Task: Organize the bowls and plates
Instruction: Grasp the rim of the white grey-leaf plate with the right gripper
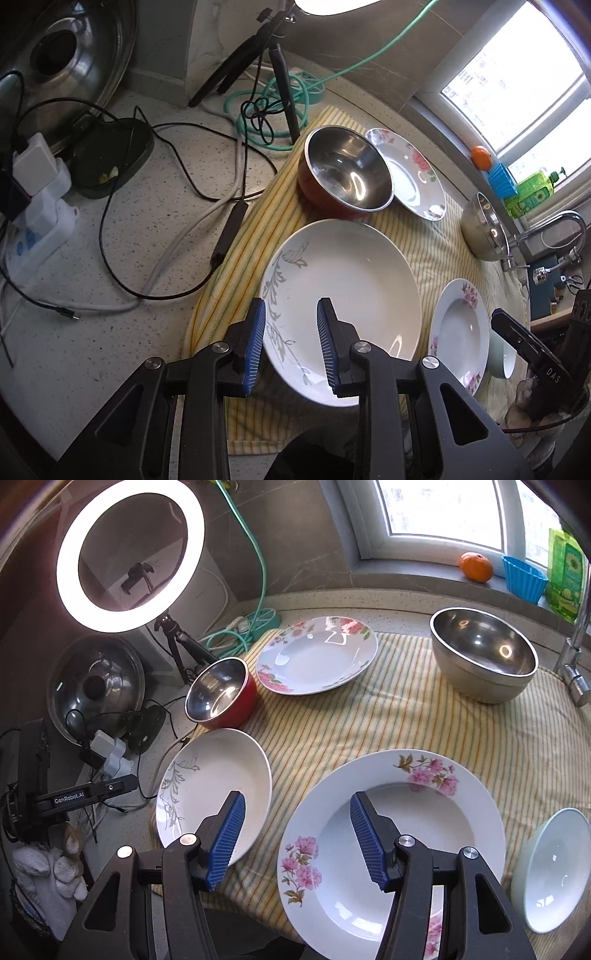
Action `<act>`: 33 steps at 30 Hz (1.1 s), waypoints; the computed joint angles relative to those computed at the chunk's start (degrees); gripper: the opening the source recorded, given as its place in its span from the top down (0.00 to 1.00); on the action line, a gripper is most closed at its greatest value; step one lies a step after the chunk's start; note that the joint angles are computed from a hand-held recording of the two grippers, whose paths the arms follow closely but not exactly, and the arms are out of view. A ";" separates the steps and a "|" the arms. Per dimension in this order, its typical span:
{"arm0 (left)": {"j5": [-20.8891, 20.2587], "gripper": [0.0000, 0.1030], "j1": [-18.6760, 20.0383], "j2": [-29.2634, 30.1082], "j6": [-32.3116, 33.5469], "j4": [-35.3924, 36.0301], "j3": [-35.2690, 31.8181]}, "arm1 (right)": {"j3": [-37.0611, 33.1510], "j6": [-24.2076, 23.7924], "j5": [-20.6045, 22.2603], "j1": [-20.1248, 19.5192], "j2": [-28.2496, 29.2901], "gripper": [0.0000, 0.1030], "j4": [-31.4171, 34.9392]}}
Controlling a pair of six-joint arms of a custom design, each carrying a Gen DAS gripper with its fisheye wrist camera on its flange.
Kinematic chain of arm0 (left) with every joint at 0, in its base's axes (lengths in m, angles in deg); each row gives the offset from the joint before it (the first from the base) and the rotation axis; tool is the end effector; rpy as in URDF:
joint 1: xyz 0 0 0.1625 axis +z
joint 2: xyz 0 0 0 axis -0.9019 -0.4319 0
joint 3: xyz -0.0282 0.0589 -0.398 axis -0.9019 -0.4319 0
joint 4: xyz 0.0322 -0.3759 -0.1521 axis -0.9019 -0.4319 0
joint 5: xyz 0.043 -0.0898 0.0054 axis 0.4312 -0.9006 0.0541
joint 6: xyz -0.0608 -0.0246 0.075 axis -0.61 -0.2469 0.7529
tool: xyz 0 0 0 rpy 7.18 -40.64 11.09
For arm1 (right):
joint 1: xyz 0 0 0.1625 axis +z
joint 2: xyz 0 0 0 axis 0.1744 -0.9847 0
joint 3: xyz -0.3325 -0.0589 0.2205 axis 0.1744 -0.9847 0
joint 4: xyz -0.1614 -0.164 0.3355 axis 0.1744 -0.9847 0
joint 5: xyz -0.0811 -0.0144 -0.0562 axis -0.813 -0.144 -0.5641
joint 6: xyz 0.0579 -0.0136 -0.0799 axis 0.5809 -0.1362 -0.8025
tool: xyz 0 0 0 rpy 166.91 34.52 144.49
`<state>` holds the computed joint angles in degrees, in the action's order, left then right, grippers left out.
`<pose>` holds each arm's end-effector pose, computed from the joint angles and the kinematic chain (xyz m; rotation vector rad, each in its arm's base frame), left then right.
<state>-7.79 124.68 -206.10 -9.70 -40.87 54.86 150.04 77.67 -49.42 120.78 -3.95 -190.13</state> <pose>0.0341 -0.3193 0.3881 0.0998 2.6367 -0.5346 0.3609 -0.3028 -0.0401 0.2928 -2.6160 0.6489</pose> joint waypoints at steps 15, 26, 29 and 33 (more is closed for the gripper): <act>-0.74 0.74 6.09 2.41 4.53 -4.71 1.42 | -7.70 0.84 4.75 -4.88 7.58 0.82 6.44; -3.49 0.82 9.30 5.34 7.24 -7.10 1.06 | -10.14 1.96 5.18 -5.86 9.82 0.88 9.21; -3.97 0.88 10.06 5.99 7.67 -7.94 1.04 | -10.43 2.24 5.31 -5.92 10.09 0.91 9.55; -4.64 0.90 10.45 6.60 8.52 -7.93 1.02 | -10.99 2.25 5.30 -5.84 10.50 0.94 9.96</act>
